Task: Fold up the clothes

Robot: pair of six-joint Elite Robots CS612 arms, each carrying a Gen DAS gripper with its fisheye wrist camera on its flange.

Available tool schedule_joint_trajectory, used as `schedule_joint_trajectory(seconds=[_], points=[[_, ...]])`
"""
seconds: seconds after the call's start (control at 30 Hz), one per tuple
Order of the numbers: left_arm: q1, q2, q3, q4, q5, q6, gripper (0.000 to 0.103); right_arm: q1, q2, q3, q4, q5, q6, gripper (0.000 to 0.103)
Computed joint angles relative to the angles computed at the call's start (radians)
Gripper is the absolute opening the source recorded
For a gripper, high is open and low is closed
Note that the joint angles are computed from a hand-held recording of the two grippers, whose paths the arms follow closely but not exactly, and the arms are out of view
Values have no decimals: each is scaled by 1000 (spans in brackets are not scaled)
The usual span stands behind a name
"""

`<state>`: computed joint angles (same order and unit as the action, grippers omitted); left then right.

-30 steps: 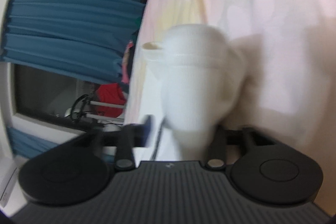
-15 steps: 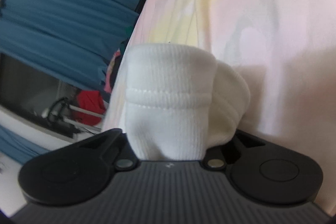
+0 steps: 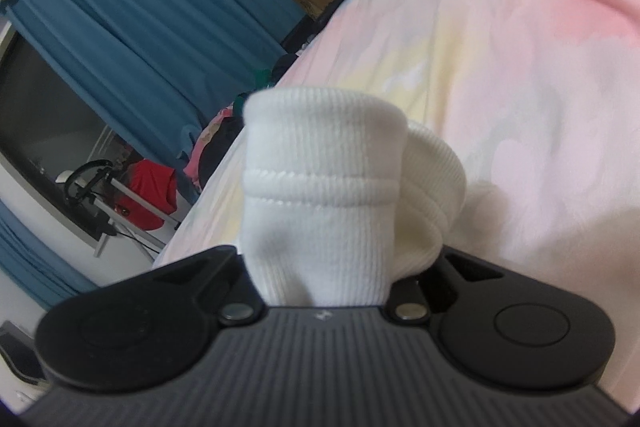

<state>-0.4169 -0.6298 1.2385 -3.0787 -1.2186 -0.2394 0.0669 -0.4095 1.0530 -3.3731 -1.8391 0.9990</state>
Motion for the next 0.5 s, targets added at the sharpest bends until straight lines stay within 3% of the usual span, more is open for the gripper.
schedule_joint_trajectory(seconds=[0.27, 0.4, 0.5], points=[[-16, 31, -26, 86, 53, 48, 93, 19, -2, -27, 7, -63, -123, 11], [-20, 47, -35, 86, 68, 82, 95, 38, 2, -57, 19, -128, -240, 11], [-12, 51, -47, 108, 52, 64, 96, 59, 13, -98, 27, -192, -353, 11]])
